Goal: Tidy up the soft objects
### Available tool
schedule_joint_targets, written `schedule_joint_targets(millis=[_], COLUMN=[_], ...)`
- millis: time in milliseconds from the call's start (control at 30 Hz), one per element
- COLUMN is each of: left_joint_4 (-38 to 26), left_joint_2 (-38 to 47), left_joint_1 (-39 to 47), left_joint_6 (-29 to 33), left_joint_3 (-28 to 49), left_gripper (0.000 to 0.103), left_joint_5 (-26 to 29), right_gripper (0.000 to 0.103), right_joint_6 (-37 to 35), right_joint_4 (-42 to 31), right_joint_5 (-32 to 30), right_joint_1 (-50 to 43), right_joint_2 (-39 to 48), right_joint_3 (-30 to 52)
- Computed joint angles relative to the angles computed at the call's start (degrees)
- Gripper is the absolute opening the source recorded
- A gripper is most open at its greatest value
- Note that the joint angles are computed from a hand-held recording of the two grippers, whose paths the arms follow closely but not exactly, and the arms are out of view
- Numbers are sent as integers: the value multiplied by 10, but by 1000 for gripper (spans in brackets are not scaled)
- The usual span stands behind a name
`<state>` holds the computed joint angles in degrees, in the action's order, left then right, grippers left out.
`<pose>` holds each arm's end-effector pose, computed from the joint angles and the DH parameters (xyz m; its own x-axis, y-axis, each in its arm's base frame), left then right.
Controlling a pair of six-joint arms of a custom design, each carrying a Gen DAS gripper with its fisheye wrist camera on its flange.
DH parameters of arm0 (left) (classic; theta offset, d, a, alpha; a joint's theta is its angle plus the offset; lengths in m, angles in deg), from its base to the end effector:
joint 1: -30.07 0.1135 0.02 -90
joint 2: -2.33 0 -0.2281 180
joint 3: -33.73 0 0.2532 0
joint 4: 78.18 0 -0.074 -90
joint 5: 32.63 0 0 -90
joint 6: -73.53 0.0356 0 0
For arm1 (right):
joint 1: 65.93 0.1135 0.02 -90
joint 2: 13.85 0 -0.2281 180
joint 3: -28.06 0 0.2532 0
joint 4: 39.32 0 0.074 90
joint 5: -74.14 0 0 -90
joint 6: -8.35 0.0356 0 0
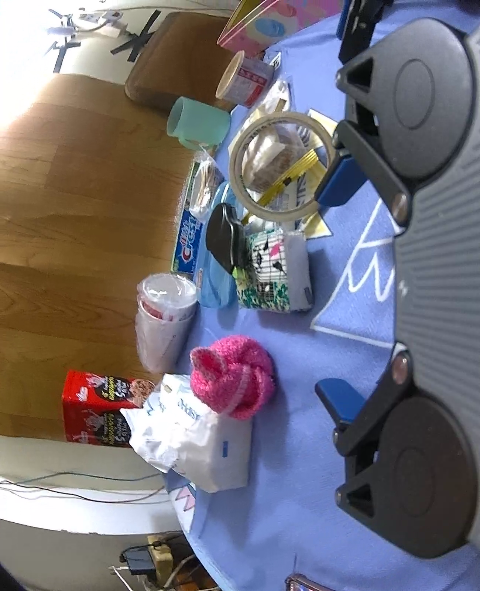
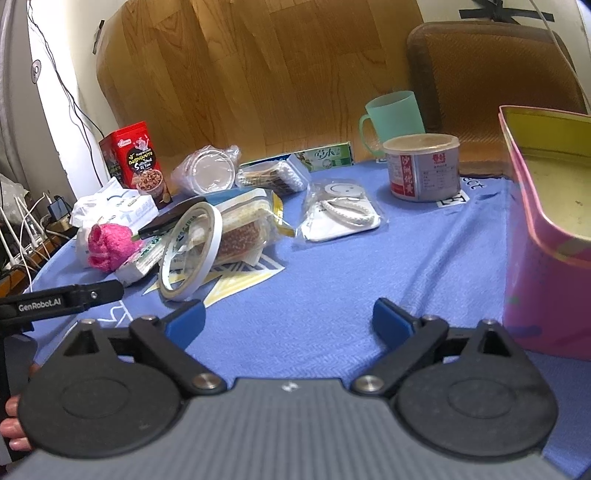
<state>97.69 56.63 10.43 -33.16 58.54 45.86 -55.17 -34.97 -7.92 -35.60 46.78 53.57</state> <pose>0.1888 -0.0598 0.1138 -0.5491 -0.1028 -0.8294 0.0158 0.9909 -0.1333 0.1830 0.1014 0.1107 -0.5726 0.1767 -0.8006 -0.1591 0.9340 0.3199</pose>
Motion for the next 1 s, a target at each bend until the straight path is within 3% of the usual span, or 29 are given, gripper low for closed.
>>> schedule_joint_targets(millis=[467, 1000], left_joint_4=[8, 14], left_joint_2=[-33, -49], left_joint_1=[12, 52], left_joint_6=[30, 39], left_joint_3=[-24, -35], left_gripper=[102, 102], left_joint_5=[20, 80], right_gripper=[66, 66], right_joint_6=[-1, -1], right_joint_4=[4, 3], right_joint_5=[16, 14], right_joint_1=[7, 6], right_joint_2=[-1, -2], right_joint_3=[-3, -3])
